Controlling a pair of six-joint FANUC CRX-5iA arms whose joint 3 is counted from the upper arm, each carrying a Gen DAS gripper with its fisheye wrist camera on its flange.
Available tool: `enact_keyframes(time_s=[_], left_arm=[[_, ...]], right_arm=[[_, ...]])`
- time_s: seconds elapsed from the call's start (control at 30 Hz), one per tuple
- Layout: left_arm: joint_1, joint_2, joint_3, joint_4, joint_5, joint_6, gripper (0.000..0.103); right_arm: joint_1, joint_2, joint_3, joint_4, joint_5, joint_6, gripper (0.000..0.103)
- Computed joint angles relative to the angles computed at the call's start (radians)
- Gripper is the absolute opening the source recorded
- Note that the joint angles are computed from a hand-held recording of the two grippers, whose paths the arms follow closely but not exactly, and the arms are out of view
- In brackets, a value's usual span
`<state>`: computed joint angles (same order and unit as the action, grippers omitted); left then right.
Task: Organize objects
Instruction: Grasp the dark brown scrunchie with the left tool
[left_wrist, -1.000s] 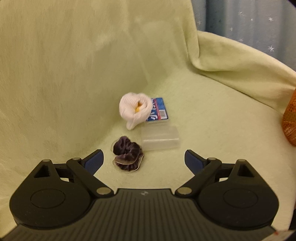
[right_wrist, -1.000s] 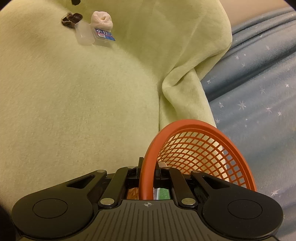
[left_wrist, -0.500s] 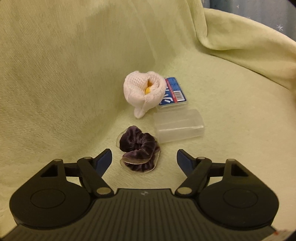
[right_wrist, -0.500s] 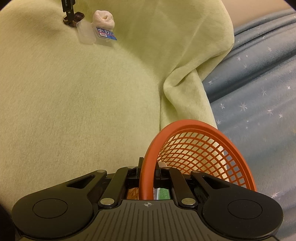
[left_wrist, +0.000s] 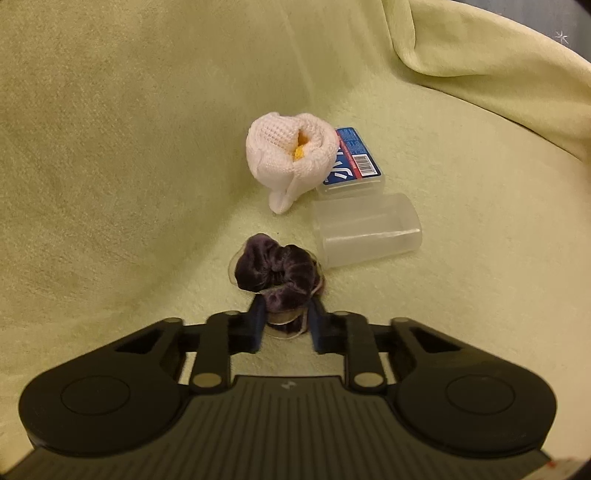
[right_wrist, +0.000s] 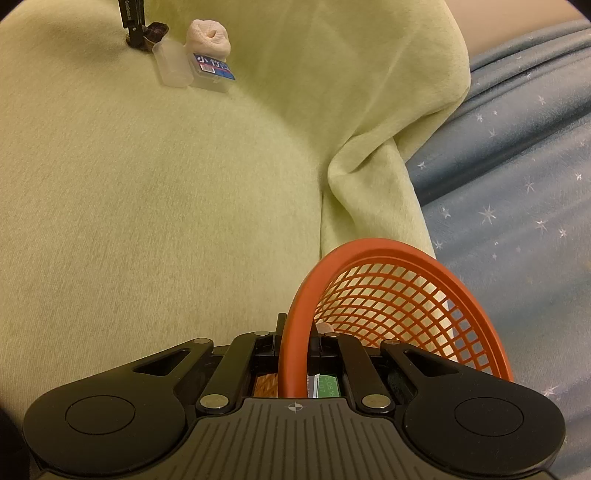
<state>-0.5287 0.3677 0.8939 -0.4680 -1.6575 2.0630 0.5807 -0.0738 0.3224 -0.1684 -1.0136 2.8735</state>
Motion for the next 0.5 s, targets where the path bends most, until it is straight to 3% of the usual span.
enact_keyframes(time_s=[0.23, 0.5], left_arm=[[-0.004, -0.016, 0.002, 0.061, 0.004, 0.009, 0.011], [-0.084, -0.019, 0.012, 0.095, 0.009, 0.021, 0.011]], right_arm=[[-0.002, 0.000, 0.000, -0.003, 0.000, 0.001, 0.002], [-0.008, -0.003, -0.006, -0.012, 0.005, 0.005, 0.002]])
